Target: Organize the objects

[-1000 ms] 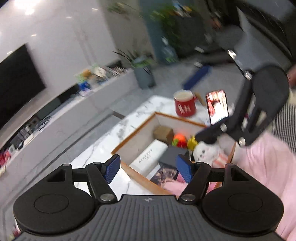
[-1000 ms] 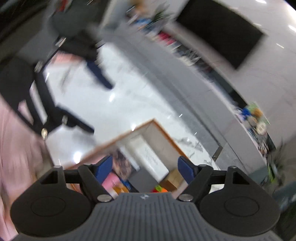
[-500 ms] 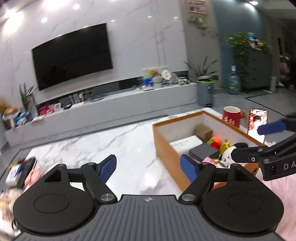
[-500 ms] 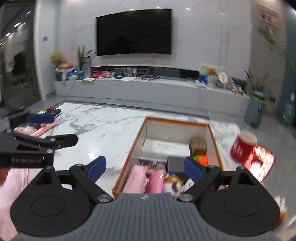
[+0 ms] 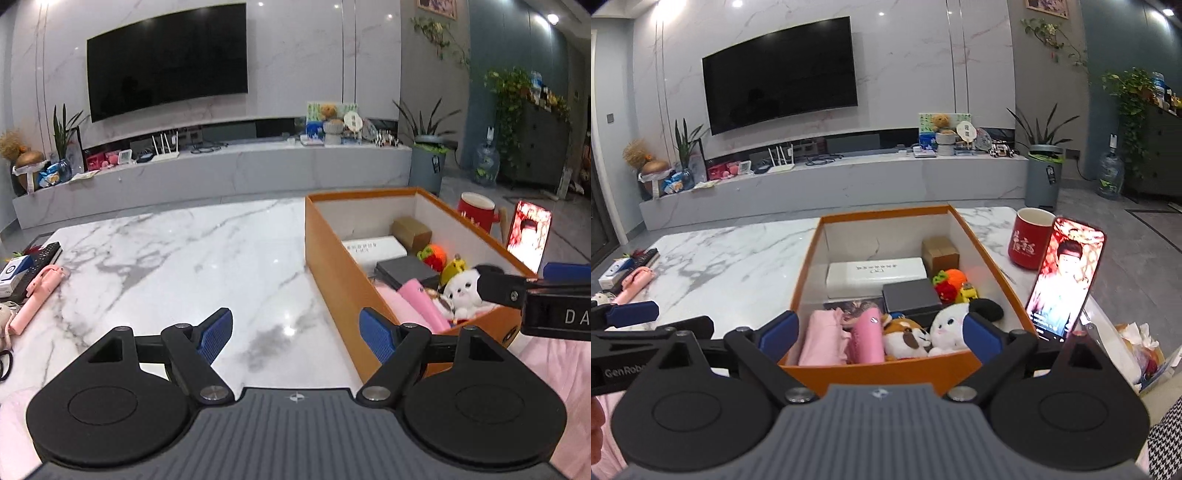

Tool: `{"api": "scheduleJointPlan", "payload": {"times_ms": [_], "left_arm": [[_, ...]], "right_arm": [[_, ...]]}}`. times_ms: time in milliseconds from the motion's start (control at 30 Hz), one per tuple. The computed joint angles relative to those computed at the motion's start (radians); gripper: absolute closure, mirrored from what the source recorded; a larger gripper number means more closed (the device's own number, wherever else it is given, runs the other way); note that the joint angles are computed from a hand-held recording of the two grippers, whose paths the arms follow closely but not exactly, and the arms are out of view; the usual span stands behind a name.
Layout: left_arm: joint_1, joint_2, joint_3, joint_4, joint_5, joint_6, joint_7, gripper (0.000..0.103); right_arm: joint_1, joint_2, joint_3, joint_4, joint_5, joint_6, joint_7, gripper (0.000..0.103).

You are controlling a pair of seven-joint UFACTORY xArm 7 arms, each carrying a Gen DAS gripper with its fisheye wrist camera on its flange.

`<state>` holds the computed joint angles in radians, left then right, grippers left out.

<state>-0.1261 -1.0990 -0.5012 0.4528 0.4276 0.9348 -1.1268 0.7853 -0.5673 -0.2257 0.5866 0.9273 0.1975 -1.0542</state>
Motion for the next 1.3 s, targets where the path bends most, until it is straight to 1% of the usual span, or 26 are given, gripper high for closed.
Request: {"api": "scheduleJointPlan", "payload": {"times_ms": [133,267,400,600,833,1067,1300], "left_arm": [[0.014,0.041,0.002,0.011,0.000,-0.009,-0.008,0.012],[0.019,0.077,0.008,0.021,0.009,-0.024,-0.008,0.012],[0.016,0.105,0.025,0.029,0.005,-0.028,-0.004,0.012],[0.016,0.131,0.032,0.042,0.008,-0.029,-0.009,0.012],[0.005,0.135,0.028,0.056,0.010,0.007,-0.005,0.012],[-0.005,0.126,0.035,0.056,0.006,0.021,-0.009,0.012],[-0.011,0.124,0.036,0.058,-0.005,0.043,-0.017,0.012]], "right_arm": [[0.014,0.044,-0.011,0.018,0.023,-0.025,-0.014,0.007],[0.012,0.089,-0.016,0.047,0.065,-0.019,-0.036,0.007],[-0.028,0.116,0.012,0.066,0.104,0.010,-0.062,0.007],[-0.098,0.141,0.070,0.084,0.159,0.040,-0.100,0.007],[-0.164,0.140,0.131,0.084,0.203,0.069,-0.137,0.007],[-0.201,0.124,0.164,0.076,0.224,0.098,-0.161,0.007],[-0.215,0.109,0.171,0.068,0.235,0.114,-0.168,0.006]]}}
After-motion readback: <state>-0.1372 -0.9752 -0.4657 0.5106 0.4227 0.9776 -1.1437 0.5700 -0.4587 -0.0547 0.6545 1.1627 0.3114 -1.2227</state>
